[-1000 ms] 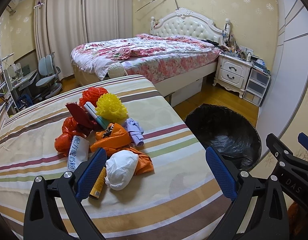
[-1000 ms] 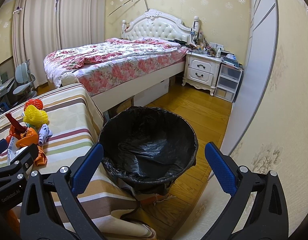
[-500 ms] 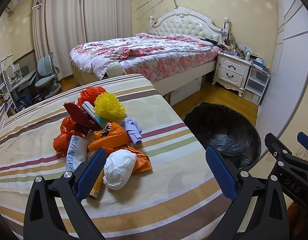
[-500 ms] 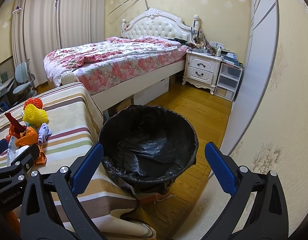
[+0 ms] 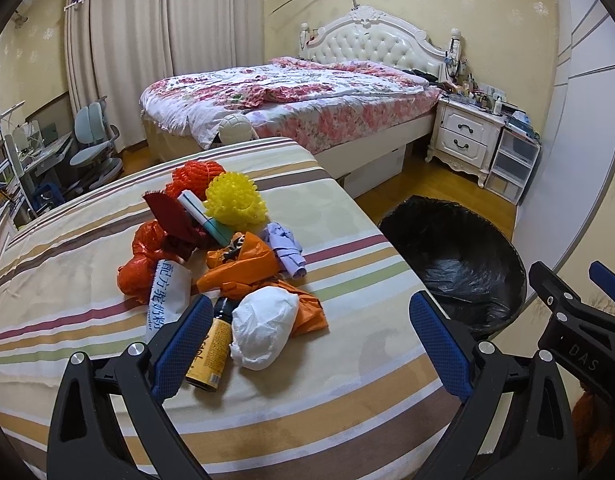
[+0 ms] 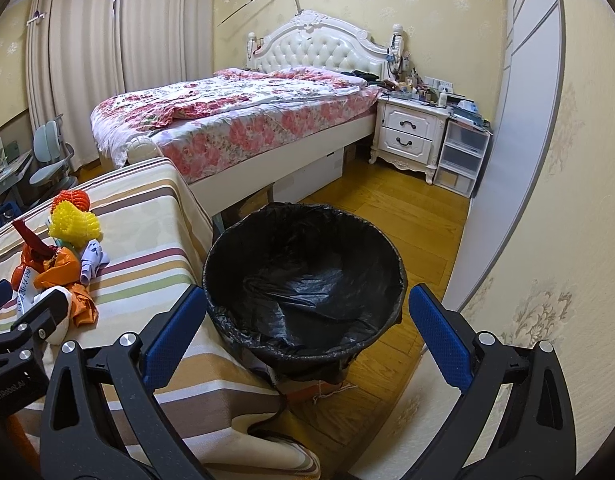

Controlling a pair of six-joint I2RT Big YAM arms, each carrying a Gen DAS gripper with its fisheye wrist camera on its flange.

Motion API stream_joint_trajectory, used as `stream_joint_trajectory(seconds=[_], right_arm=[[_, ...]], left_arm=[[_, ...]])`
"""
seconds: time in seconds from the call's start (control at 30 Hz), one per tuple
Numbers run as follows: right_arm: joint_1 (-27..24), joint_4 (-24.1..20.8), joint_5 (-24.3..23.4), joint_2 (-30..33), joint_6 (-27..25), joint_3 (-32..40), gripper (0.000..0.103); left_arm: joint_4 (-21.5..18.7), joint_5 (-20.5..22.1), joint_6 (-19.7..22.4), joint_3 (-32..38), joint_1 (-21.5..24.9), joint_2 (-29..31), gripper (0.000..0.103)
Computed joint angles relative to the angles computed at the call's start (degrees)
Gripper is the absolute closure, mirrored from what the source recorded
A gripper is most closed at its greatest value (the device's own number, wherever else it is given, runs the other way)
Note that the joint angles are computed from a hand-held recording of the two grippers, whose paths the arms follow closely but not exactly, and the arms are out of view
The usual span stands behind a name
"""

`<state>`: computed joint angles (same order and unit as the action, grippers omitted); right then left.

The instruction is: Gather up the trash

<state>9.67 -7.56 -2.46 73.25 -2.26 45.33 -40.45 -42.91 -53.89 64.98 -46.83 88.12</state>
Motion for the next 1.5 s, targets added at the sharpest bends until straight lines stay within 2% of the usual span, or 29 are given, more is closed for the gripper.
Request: stream_joint_trajectory(seconds=[0.03, 0.07, 0.1, 0.2, 0.27, 0.57, 0.9, 1.03, 1.23, 1.33, 1.43, 1.5], right_arm=[[0.4, -0.1, 0.0, -0.2, 0.0, -0.3, 0.004], [0.7, -0.3, -0.1, 0.3, 0.0, 0.2, 0.005], [1.2, -0.6, -0.4, 0.4, 0.0, 0.3, 0.009], [2.7, -2.2, -0.8, 0.1, -0.3, 0.6, 0.021], [3.8, -3.1, -1.5, 0.0, -0.3, 0.5, 0.023], [9.8, -6.2, -3.3, -0.8, -1.3, 1.5, 0.029], [17.8, -8.8, -3.9, -0.9, -3.5, 2.7, 0.033], [20.2, -9.2, -3.5, -0.1, -4.2, 3.2, 0.034], [22.4, -11.0, -2.9, 2.2, -4.1, 4.8, 0.041], [22.4, -12.4, -4.1, 3.3, -4.0, 5.6, 0.049], [22.4, -13.7, -5.4, 4.5, -4.2, 6.2, 0.067], [22.6, -13.3, -5.3, 4.4, -4.1, 5.8, 0.071]], left_arm=[[-0.6, -0.1, -0.6, -0.4, 0.1, -0.6, 0.016], [-0.6, 0.2, -1.1, -1.4, 0.2, -1.4, 0.029], [-0.2, 1.4, -0.3, -2.2, 1.2, -2.6, 0.031], [-1.0, 2.3, -2.5, -4.5, 1.9, -4.9, 0.031], [-1.9, 2.0, -3.2, -5.8, 2.4, -6.5, 0.031], [-8.2, -1.7, -8.8, -11.8, 3.0, -13.3, 0.028], [-14.1, -2.6, -14.6, -17.3, 4.6, -18.6, 0.025], [-14.9, -1.9, -15.6, -18.7, 5.2, -20.0, 0.024], [-14.0, -0.6, -15.7, -20.6, 6.2, -21.4, 0.023], [-13.3, -0.1, -15.6, -21.2, 6.6, -22.0, 0.023], [-12.7, 0.1, -15.4, -21.6, 6.7, -22.2, 0.023], [-12.3, 0.3, -15.0, -21.6, 6.8, -22.1, 0.023]])
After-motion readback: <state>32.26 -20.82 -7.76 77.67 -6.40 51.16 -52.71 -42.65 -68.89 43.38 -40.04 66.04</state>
